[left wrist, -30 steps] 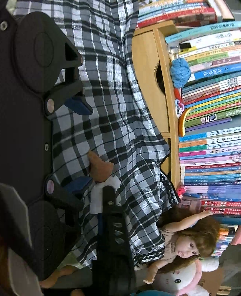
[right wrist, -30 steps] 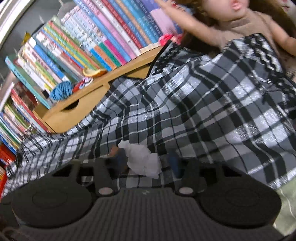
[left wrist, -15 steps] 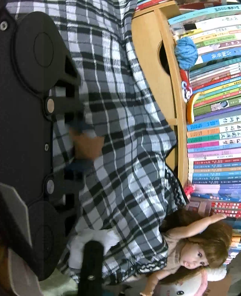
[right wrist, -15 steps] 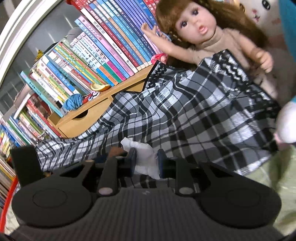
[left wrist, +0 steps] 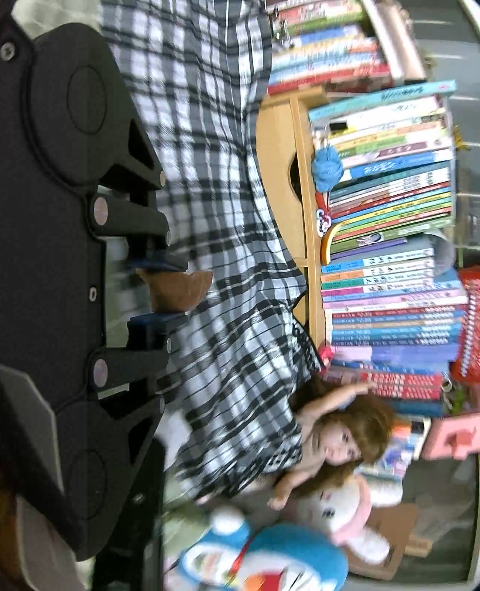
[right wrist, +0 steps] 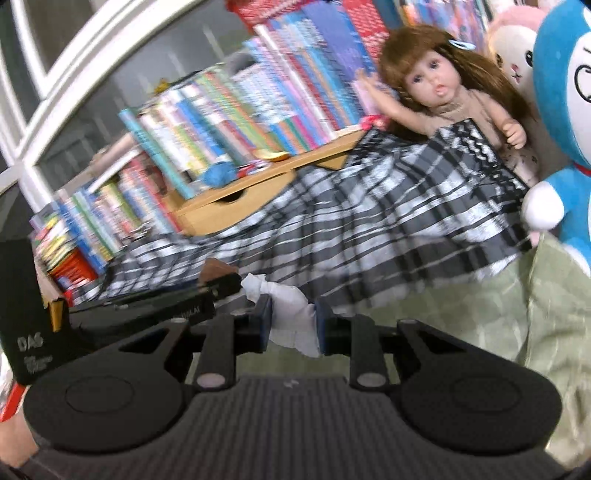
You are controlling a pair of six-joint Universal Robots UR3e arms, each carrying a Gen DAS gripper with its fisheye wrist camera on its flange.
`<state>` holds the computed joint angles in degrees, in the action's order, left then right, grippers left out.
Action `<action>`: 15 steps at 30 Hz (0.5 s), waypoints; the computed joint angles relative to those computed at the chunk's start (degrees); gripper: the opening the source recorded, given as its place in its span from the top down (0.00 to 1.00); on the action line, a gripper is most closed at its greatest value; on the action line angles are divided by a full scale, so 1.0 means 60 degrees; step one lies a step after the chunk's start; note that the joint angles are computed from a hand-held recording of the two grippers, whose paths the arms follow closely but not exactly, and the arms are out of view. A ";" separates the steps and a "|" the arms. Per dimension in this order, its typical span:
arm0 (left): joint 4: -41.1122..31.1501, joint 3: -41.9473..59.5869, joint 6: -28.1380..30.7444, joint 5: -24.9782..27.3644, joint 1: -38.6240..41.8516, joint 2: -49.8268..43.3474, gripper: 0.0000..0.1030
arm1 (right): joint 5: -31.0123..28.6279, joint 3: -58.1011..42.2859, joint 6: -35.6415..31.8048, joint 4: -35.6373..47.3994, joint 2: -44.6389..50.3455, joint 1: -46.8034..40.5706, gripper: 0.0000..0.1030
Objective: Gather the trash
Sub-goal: 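Carry the bread crust and white tissue down past the bed edge with both tools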
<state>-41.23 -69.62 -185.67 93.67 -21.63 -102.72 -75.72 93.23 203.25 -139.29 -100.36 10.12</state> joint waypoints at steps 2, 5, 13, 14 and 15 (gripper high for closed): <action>0.0173 -0.1300 0.0099 0.0185 -0.0156 0.1208 0.79 | -0.0378 0.0096 0.0132 0.0053 -0.0319 0.0597 0.71; -0.0115 -0.2894 0.0160 0.0446 -0.0419 0.3045 0.79 | -0.1217 0.0107 0.0323 0.0187 -0.0633 0.1795 0.71; -0.2032 -0.5255 -0.0834 0.1552 -0.1914 0.7005 0.79 | -0.3064 0.0164 0.1432 0.0048 -0.0787 0.4964 0.71; -0.2253 -0.5457 -0.1101 0.1727 -0.2194 0.7383 0.79 | -0.3313 0.0195 0.1571 -0.0031 -0.0756 0.5335 0.71; -0.2447 -0.5628 -0.1416 0.1985 -0.2549 0.7701 0.79 | -0.3578 0.0236 0.1716 -0.0105 -0.0724 0.5729 0.71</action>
<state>-55.91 -103.39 -194.17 105.57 -36.92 -56.51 -97.18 94.65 213.54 -139.92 -104.70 44.49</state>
